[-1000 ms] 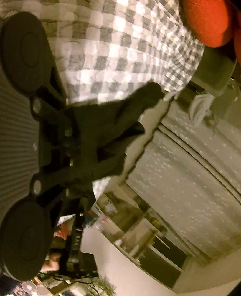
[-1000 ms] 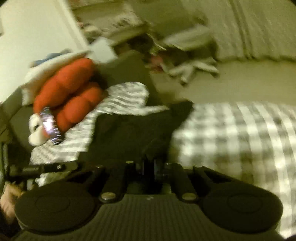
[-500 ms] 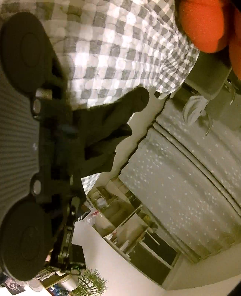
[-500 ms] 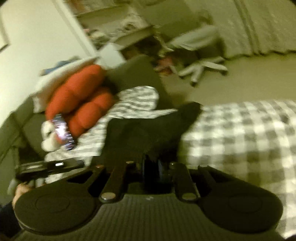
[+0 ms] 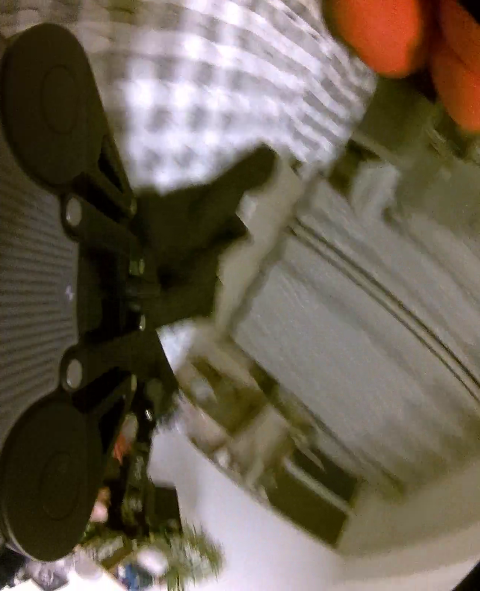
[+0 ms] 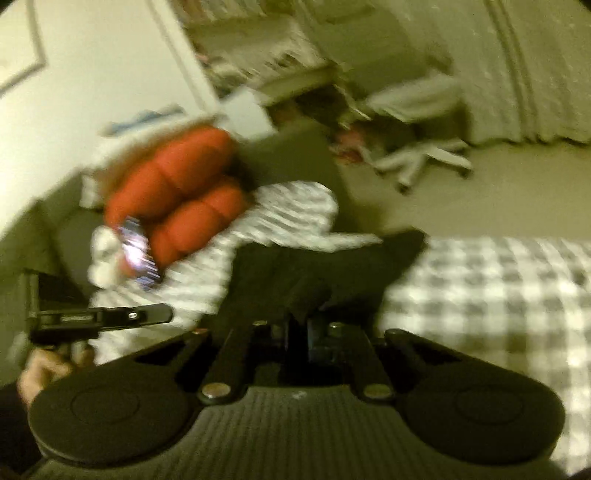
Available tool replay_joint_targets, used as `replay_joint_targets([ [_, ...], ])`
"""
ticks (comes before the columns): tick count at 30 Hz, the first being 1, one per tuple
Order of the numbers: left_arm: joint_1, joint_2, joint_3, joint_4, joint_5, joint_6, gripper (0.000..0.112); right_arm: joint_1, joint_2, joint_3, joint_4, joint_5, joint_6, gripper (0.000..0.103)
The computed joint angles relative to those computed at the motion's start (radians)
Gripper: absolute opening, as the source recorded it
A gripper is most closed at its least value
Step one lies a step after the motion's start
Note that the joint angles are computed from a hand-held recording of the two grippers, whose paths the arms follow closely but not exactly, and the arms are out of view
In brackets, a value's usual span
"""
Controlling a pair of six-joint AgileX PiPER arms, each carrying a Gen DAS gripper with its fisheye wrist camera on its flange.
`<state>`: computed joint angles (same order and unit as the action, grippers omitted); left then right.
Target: Fold clothes
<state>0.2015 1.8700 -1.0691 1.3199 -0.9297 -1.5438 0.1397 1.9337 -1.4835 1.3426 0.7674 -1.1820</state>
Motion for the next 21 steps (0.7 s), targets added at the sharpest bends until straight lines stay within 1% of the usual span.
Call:
replay_joint_targets([
  [1, 0.014, 0.012, -0.006, 0.0, -0.056, 0.015, 0.0, -0.007, 0.001, 0.0, 0.027, 0.035, -0.025, 0.009],
  [2, 0.014, 0.012, -0.013, 0.0, -0.072, 0.016, 0.0, -0.014, 0.001, -0.001, 0.05, 0.07, -0.047, 0.009],
  [3, 0.011, 0.013, -0.03, 0.04, -0.049, -0.02, 0.0, -0.009, 0.003, -0.01, 0.033, 0.066, -0.034, 0.009],
  [4, 0.002, 0.009, -0.048, 0.097, 0.015, -0.096, 0.0, -0.003, 0.004, -0.02, 0.013, 0.061, -0.018, 0.009],
  [5, -0.004, 0.01, -0.054, 0.131, 0.076, -0.175, 0.001, 0.005, 0.006, -0.027, -0.027, 0.031, 0.016, 0.009],
  [6, -0.002, 0.008, -0.056, 0.158, 0.105, -0.214, 0.002, 0.01, 0.014, -0.038, -0.069, 0.008, 0.062, 0.009],
  [7, -0.001, 0.006, -0.049, 0.163, 0.128, -0.22, 0.003, 0.015, 0.023, -0.051, -0.113, -0.014, 0.113, 0.009],
  [8, 0.001, 0.004, -0.042, 0.17, 0.151, -0.228, 0.008, 0.014, 0.042, -0.069, -0.148, -0.023, 0.169, 0.013],
  [9, -0.001, 0.005, -0.041, 0.168, 0.151, -0.228, 0.012, 0.01, 0.055, -0.079, -0.158, -0.018, 0.2, 0.019],
  [11, -0.006, 0.008, -0.041, 0.16, 0.142, -0.224, 0.04, 0.009, 0.075, -0.098, -0.194, -0.03, 0.271, 0.019],
  [12, -0.02, 0.011, -0.047, 0.167, 0.158, -0.229, 0.042, 0.014, 0.07, -0.095, -0.22, -0.053, 0.301, 0.022],
  [13, -0.036, 0.014, -0.054, 0.177, 0.179, -0.237, 0.041, 0.019, 0.065, -0.093, -0.248, -0.077, 0.334, 0.024],
  [14, -0.047, 0.019, -0.06, 0.188, 0.192, -0.239, 0.036, 0.017, 0.063, -0.092, -0.264, -0.082, 0.355, 0.032],
  [15, -0.057, 0.023, -0.066, 0.199, 0.205, -0.24, 0.027, 0.014, 0.06, -0.093, -0.281, -0.086, 0.377, 0.044],
  [16, -0.067, 0.028, -0.072, 0.211, 0.217, -0.242, 0.006, 0.013, 0.05, -0.081, -0.286, -0.103, 0.387, 0.052],
  [17, -0.075, 0.029, -0.077, 0.224, 0.234, -0.251, 0.002, 0.012, 0.04, -0.07, -0.292, -0.12, 0.397, 0.06],
  [18, -0.077, 0.027, -0.075, 0.218, 0.24, -0.245, 0.002, 0.006, 0.033, -0.058, -0.269, -0.127, 0.386, 0.06],
  [21, -0.068, 0.024, -0.07, 0.172, 0.214, -0.204, 0.0, -0.018, 0.042, -0.065, -0.206, -0.069, 0.379, 0.06],
])
